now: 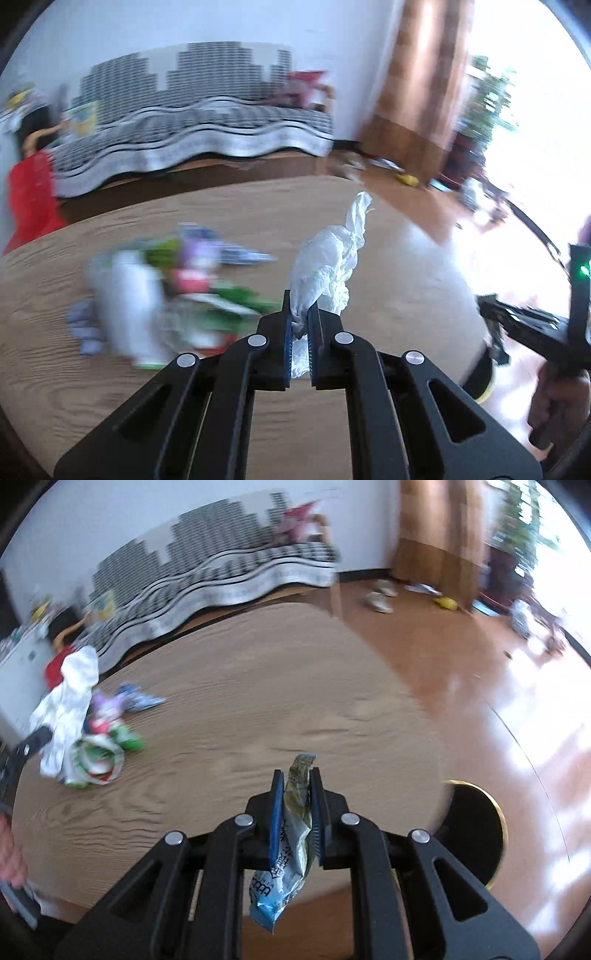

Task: Collect trash
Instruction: 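Carry tissue and wrapper to the bin and open both tools over it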

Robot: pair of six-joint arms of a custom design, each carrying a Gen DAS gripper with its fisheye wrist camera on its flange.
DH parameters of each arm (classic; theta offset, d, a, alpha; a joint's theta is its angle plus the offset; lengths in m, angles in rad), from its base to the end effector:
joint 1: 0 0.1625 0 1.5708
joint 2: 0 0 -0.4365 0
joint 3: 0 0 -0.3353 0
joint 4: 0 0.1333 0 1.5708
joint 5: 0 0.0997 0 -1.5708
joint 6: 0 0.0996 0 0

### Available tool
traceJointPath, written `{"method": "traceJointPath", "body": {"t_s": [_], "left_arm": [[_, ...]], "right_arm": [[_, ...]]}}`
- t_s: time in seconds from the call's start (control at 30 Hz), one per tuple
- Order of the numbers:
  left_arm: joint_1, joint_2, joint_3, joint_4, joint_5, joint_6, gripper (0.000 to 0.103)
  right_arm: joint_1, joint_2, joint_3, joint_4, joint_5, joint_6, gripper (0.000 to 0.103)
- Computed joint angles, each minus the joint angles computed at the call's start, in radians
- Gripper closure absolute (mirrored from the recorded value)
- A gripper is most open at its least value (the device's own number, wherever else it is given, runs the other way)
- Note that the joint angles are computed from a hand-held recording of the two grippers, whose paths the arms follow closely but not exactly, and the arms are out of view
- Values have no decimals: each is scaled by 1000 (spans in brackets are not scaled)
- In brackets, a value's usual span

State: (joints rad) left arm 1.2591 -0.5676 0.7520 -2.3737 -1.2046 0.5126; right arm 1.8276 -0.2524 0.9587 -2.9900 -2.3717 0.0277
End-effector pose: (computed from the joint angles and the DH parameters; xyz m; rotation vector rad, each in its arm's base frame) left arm -0.0946 -0.8445 0.3177 0.9056 2.4576 -0.7826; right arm 0.2626 -0.7566 0.0667 -0.0961 -2.2987 0.9741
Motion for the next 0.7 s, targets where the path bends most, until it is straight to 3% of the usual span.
{"method": "traceJointPath", "body": {"t_s": [0.13, 0.3, 0.53, 0.7], "left_arm": [[-59, -23, 192, -55, -41, 10, 97], [-114, -23, 363, -118, -73, 17, 97], [-164, 35, 431, -122, -67, 6, 97], [-175, 79, 402, -94, -59, -1, 97]], "right_arm": [[-56, -137, 253, -144, -28, 54, 88], [-128, -246, 452, -219, -27, 122, 89], [-241, -340, 615, -208, 37, 239, 88], [-266, -352, 643, -213, 46, 259, 88]]}}
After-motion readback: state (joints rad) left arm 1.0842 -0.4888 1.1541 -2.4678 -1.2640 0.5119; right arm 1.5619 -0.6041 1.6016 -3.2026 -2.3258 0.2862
